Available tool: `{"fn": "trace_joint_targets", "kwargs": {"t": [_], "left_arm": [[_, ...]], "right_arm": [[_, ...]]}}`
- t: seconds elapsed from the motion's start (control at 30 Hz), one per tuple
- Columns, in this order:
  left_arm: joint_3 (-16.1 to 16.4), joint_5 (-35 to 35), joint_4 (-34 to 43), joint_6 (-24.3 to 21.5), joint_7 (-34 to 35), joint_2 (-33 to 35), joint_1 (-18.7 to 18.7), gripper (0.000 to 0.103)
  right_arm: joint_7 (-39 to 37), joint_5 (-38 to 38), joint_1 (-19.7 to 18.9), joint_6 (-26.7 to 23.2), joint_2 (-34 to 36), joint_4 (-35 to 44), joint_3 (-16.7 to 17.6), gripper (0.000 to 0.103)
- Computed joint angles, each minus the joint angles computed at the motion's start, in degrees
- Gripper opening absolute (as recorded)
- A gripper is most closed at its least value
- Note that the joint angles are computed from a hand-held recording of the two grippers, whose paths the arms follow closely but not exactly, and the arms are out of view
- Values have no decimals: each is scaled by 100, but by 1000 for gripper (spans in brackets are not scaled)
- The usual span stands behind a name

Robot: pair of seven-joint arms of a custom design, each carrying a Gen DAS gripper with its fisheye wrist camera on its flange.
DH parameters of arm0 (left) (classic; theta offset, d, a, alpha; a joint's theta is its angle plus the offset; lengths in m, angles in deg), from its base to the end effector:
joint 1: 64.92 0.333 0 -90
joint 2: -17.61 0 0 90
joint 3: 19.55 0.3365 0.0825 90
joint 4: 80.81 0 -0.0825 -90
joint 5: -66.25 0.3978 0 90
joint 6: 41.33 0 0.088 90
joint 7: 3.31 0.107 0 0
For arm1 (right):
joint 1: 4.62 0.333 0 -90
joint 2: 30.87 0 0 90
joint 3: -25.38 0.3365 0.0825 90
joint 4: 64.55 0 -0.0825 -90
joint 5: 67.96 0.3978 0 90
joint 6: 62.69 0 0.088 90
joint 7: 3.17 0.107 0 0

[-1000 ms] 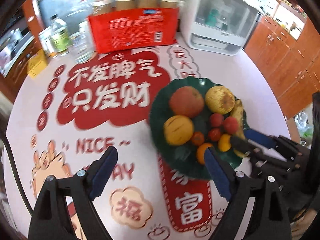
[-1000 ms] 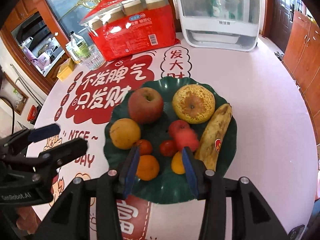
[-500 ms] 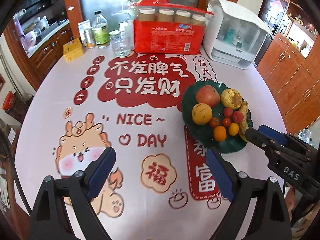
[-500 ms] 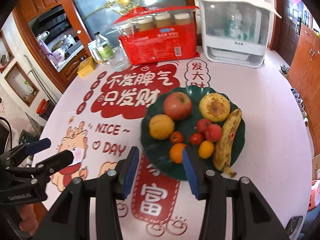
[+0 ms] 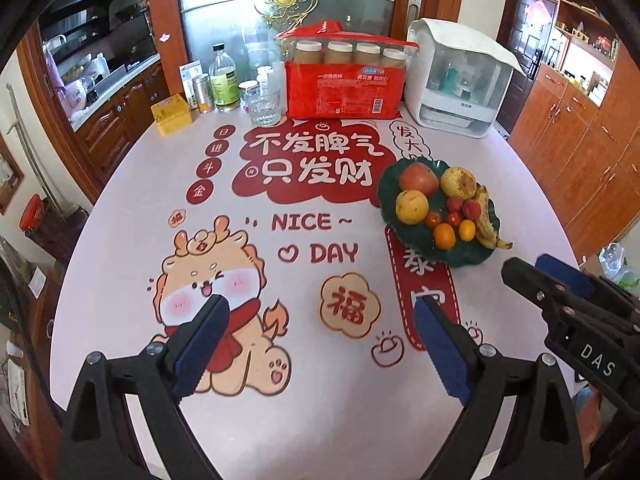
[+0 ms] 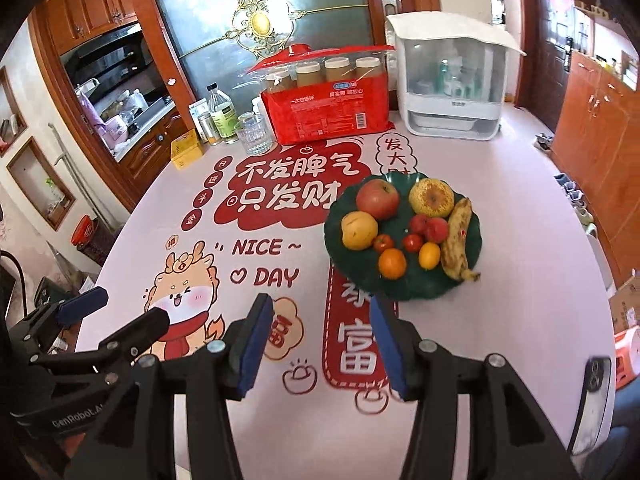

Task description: Organize fruits

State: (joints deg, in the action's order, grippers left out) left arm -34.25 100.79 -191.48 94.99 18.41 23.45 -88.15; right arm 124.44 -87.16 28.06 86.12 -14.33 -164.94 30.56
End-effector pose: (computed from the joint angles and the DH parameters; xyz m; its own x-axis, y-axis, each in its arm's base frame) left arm 0.5022 -0.3779 0.4883 0.1540 -0.9872 0.0412 -0.8276 -0.1517 -0.5404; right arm 0.5506 0.4282 0.4810 0.2542 -0.9631 -0.0882 -0.8153 -0.1643 -0.5553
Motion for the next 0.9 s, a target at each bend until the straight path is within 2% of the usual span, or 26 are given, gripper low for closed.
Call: {"fn": "trace_joint_targets", "kwargs": {"t": [0.23,0.47,0.63,0.9], "left_arm": [[-77,95,-361,-90,-209,-332,30,93],[-200,165,-438,-270,-19,-397,-16,93],[-227,73,-636,-158,-11,-528,21,93],[-267,-30,-779,-23,69,-603,56,92]], "right_arm": [[922,-512,245,-189,-308,-326,-14,51],[1591,-1165,403,-455,-508,-479,112,52],[1631,-1007,342,-505,-563,-601,239,52],[1949,-1191,372,-617,-657,-717,289,52]]}}
